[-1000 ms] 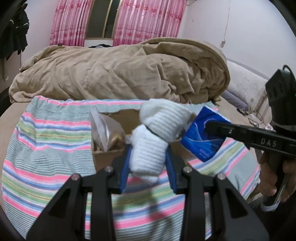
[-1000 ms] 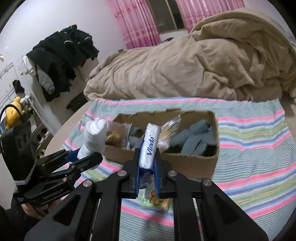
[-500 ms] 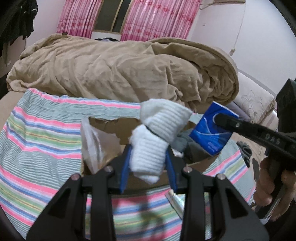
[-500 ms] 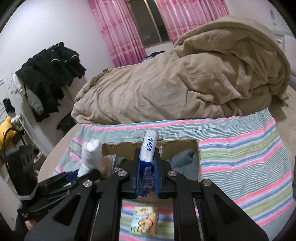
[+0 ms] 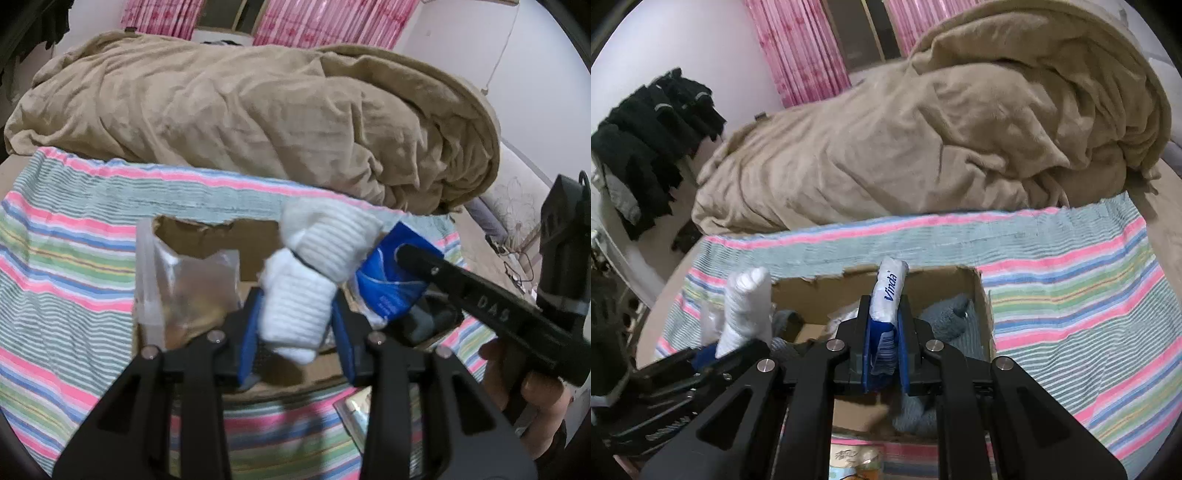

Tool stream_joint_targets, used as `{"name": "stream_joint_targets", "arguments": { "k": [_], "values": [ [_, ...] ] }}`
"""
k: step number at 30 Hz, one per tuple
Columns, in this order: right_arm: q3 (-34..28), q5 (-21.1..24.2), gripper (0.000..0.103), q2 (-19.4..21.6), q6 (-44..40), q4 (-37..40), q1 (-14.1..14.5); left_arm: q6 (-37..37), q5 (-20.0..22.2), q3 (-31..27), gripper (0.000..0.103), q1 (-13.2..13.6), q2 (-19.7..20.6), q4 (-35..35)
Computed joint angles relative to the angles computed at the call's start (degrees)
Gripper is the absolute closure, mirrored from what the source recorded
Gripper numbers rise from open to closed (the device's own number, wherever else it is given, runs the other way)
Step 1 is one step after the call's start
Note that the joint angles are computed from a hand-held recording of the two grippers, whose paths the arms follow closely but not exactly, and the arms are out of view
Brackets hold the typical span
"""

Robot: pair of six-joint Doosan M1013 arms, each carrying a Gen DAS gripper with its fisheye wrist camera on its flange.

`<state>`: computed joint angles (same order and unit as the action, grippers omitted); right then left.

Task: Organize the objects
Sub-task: 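Lower the socks and Vinda pack into the box and open both tools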

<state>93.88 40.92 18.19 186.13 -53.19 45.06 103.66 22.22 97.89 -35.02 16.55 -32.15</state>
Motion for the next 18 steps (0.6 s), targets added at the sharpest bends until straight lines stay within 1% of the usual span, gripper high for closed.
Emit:
{"name": "stream_joint_targets", "arguments": {
  "k": [4,5,6,7,8,9,11,13,14,15,16,17,18],
  "values": [
    [-0.9,2.4,0.087,1.0,-2.2,1.8,0.1,-6.1,2.4,-1.3,0.061,-0.6,1.0,7.8],
    [-1.0,2.7,0.083,1.1,-2.7,2.0,0.2,-7.1,2.4,-1.4,0.06,-0.8,1.1,9.1],
    [-1.0,3.0,0.073,1.1,-3.2,2.5,0.3,-7.4,2.3,-1.3,0.057,-0.9,1.0,9.9],
    [-1.0,3.1,0.066,1.1,-3.5,2.7,0.3,-7.0,2.2,-1.1,0.046,-1.0,0.9,9.8],
    [-0.9,3.3,0.052,1.0,-3.6,2.9,0.4,-5.6,1.8,-0.8,0.041,-0.9,0.6,8.4],
    [-0.8,3.2,0.045,1.0,-3.6,2.8,0.4,-3.6,1.7,-0.5,0.039,-0.8,0.3,6.3],
    [-0.4,3.0,0.044,0.5,-3.2,2.3,0.7,-2.1,0.8,0.2,0.035,-0.7,-0.4,5.2],
    [-0.3,3.8,0.044,0.3,-3.2,1.9,1.0,-1.9,0.4,0.7,0.034,-0.7,-1.0,5.1],
    [-0.3,4.4,0.041,0.2,-3.2,1.6,1.3,-1.9,0.4,1.0,0.034,-0.7,-1.4,5.2],
    [-0.3,4.8,0.039,0.0,-3.2,1.5,1.6,-2.6,0.2,1.4,0.033,-0.8,-1.9,6.2],
    [-0.1,4.9,0.039,-0.2,-3.1,1.3,1.8,-4.2,-0.3,1.8,0.03,-0.9,-2.3,8.2],
    [0.1,4.8,0.039,-0.4,-3.1,1.2,2.0,-6.6,-0.9,2.2,0.024,-1.2,-2.8,11.0],
    [0.3,4.9,0.039,-0.6,-3.2,1.1,2.3,-9.1,-1.5,2.8,0.021,-1.4,-3.4,13.8]
  ]
}}
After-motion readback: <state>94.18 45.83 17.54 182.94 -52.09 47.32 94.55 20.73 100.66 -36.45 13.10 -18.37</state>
